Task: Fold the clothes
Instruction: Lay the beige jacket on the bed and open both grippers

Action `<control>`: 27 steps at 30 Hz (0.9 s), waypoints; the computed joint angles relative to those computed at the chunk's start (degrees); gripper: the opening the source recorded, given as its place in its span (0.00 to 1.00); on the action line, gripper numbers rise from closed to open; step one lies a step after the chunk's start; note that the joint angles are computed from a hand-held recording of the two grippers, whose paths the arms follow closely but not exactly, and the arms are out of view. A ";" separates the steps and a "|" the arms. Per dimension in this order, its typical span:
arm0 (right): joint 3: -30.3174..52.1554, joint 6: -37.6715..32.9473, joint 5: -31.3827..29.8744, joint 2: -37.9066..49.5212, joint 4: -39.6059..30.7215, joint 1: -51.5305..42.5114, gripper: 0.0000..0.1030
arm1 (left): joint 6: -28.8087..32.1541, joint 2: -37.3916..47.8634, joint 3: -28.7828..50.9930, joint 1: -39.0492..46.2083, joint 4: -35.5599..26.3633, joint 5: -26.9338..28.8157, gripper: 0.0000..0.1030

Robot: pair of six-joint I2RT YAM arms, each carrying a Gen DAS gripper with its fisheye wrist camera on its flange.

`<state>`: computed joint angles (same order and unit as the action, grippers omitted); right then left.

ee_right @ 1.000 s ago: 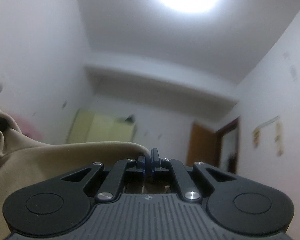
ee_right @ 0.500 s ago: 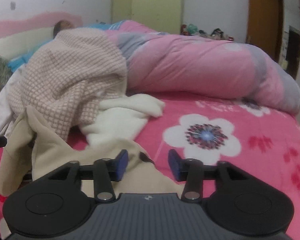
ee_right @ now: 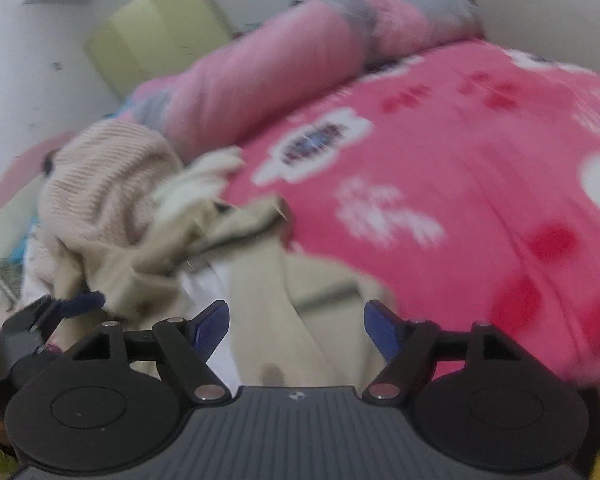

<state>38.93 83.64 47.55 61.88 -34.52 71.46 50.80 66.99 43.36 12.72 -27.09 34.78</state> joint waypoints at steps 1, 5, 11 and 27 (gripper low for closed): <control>0.07 5.14 1.64 0.96 -2.69 3.12 0.75 | -0.27 0.46 -0.59 -1.50 0.11 -2.11 0.97; 1.01 17.88 5.53 4.97 -9.14 11.67 0.75 | -1.81 1.40 -1.11 -0.65 -0.97 -2.24 0.69; -1.73 12.15 6.04 2.63 -1.36 12.67 0.72 | -2.29 1.55 1.39 3.89 -2.54 -1.88 0.29; -2.45 13.04 4.24 8.90 5.20 12.58 0.55 | -24.03 -7.06 -1.31 -6.12 7.53 -11.32 0.94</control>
<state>36.49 96.68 51.79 70.78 -29.32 84.04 26.77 59.93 42.06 6.60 -19.56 23.46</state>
